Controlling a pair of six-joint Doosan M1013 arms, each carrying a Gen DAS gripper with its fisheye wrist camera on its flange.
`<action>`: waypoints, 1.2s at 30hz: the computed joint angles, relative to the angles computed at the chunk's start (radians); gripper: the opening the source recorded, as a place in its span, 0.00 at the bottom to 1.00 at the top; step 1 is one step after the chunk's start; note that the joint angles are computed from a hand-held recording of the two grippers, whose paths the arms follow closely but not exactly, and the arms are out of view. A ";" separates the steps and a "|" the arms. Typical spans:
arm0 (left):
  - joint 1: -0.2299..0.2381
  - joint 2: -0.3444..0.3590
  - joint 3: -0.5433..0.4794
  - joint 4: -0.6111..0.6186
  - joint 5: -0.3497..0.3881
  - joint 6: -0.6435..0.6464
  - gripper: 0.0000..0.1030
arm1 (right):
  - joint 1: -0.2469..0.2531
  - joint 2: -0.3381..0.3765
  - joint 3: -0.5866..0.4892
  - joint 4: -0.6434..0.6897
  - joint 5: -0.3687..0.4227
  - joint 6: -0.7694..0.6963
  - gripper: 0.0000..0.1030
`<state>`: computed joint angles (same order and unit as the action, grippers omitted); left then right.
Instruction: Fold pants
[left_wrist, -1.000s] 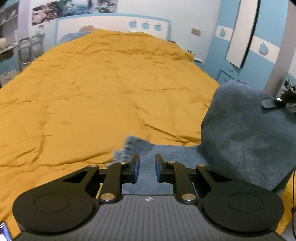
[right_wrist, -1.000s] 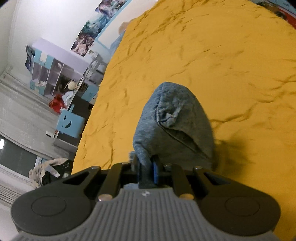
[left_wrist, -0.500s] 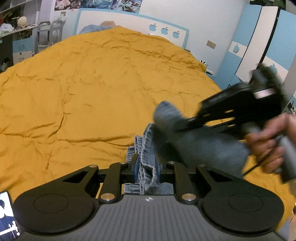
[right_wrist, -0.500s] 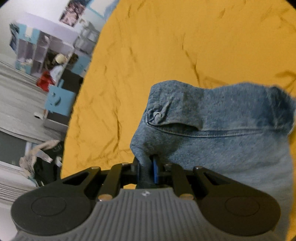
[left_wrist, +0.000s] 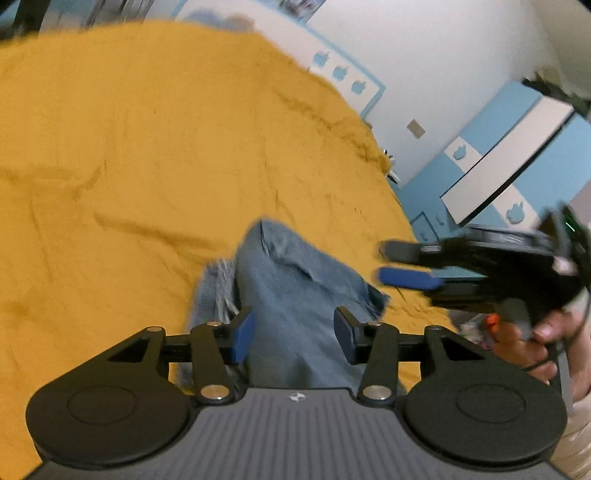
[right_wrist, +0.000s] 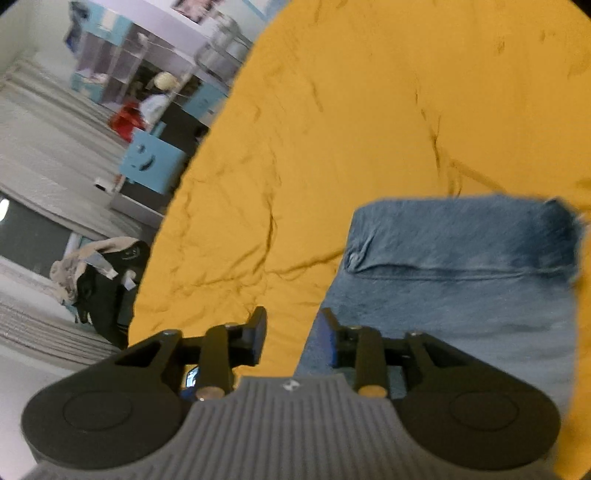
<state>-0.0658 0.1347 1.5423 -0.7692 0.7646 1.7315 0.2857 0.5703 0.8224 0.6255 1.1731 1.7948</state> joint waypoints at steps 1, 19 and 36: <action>0.001 0.001 0.004 -0.006 0.015 -0.017 0.54 | -0.010 -0.026 0.030 -0.002 -0.015 -0.028 0.33; -0.089 -0.014 -0.010 0.231 -0.100 -0.158 0.14 | -0.105 -0.323 0.534 -0.108 -0.209 -0.395 0.27; -0.070 0.020 0.062 0.490 0.001 -0.378 0.19 | 0.000 -0.251 0.603 -0.262 -0.276 -0.484 0.25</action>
<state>-0.1359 0.1546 1.6039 -0.2792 0.7655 1.3538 0.2856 0.3196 1.4259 0.3639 0.8966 1.3110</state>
